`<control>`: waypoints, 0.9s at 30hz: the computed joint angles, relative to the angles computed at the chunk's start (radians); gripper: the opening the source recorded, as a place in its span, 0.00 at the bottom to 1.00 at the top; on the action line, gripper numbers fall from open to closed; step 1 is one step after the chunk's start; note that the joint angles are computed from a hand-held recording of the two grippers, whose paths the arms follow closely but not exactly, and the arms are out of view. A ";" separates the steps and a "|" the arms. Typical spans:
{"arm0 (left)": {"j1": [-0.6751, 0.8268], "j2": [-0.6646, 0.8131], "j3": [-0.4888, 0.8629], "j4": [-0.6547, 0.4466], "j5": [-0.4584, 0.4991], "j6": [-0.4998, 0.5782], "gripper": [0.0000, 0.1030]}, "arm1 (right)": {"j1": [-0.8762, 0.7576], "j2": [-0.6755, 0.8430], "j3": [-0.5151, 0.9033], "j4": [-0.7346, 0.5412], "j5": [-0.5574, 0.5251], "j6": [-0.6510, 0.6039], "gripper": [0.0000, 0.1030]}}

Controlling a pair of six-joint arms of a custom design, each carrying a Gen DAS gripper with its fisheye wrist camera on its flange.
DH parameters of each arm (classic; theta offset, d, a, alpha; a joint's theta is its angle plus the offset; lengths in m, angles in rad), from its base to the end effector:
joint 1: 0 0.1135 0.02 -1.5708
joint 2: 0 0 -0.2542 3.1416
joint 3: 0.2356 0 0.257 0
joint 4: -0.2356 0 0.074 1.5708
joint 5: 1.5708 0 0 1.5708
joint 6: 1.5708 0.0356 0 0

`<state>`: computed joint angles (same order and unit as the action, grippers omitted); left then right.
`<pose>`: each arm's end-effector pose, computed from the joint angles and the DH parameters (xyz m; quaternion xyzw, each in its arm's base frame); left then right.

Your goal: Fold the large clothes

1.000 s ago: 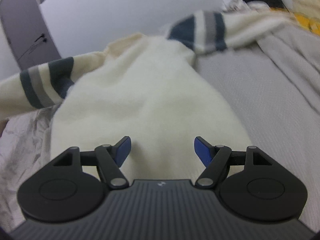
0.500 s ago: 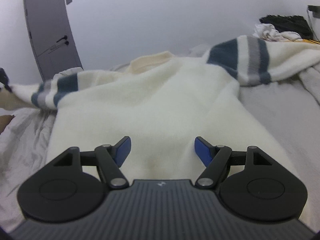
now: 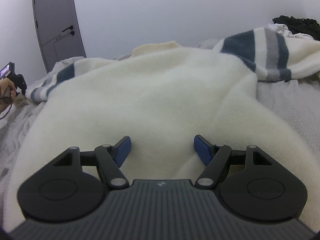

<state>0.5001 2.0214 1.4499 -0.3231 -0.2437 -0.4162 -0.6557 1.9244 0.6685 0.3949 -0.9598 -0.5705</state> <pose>0.3831 0.2191 0.1730 -0.4503 0.8220 0.1284 0.3241 0.2587 -0.1622 0.0613 -0.1249 0.8378 0.1767 0.5012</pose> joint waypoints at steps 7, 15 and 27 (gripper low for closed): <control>-0.085 -0.217 -0.147 -0.053 -0.088 -0.040 0.66 | -0.047 -0.038 0.009 -0.108 -0.073 -0.050 0.69; -0.245 -0.621 -0.342 -0.217 -0.056 -0.151 0.66 | -0.120 -0.115 0.015 -0.292 -0.178 -0.173 0.70; -0.891 -0.996 -0.377 -0.700 -0.390 -0.507 0.66 | -0.273 -0.145 0.133 -0.855 -0.281 -0.570 0.70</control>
<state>-0.3908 1.0258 1.0732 -1.0227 -0.6333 -0.9231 -0.9286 1.7791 0.8010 -0.4605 -1.2410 -1.1406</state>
